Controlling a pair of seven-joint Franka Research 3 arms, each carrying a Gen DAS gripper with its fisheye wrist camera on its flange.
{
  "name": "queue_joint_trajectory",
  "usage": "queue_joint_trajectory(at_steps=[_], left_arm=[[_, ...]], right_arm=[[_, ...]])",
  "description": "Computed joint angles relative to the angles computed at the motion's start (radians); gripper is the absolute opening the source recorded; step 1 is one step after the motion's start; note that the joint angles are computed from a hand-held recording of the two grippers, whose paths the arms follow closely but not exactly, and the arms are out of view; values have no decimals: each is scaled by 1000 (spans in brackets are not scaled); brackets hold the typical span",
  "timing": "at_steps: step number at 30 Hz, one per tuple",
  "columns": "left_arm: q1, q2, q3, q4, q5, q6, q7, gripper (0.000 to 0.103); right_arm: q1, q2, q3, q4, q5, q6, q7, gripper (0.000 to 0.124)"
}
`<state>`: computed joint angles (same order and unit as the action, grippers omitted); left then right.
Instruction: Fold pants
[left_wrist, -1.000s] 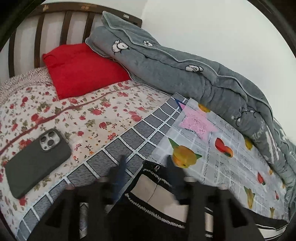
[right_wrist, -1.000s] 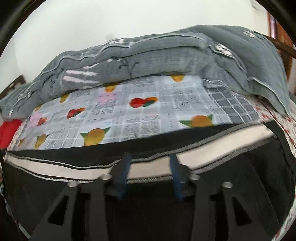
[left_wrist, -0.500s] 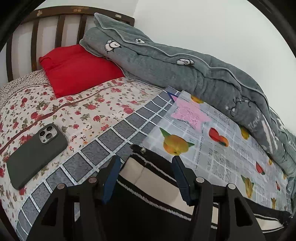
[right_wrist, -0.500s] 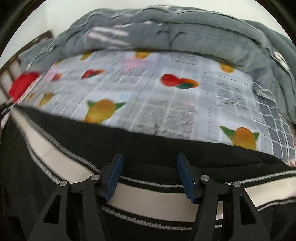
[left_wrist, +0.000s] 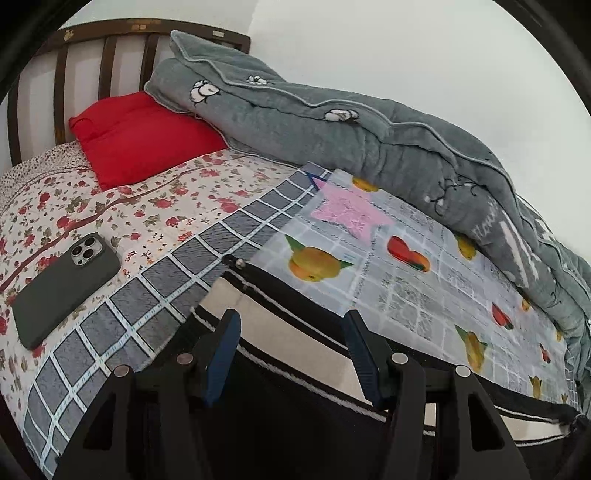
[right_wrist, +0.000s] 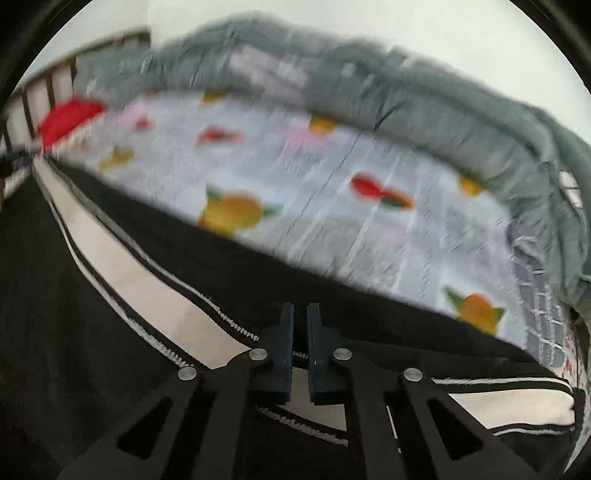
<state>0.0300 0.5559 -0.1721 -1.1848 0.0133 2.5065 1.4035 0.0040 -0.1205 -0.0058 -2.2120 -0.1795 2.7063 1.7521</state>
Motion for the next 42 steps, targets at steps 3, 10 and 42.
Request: queue_joint_trajectory(at_steps=[3,10,42], left_arm=[[-4,-25,-3,-34,-1,11,-3,56],[-15,-83,-20,-118,-19,26,-7,56],[-93,-201,-22,-298,9,74,-70,57]], right_arm=[[-6,-42,-21,-50,94,126,-6,5],[-10,100,-20,107,55,-112,103,10],[-424,-363,-22,-324,-99,164,247,56]])
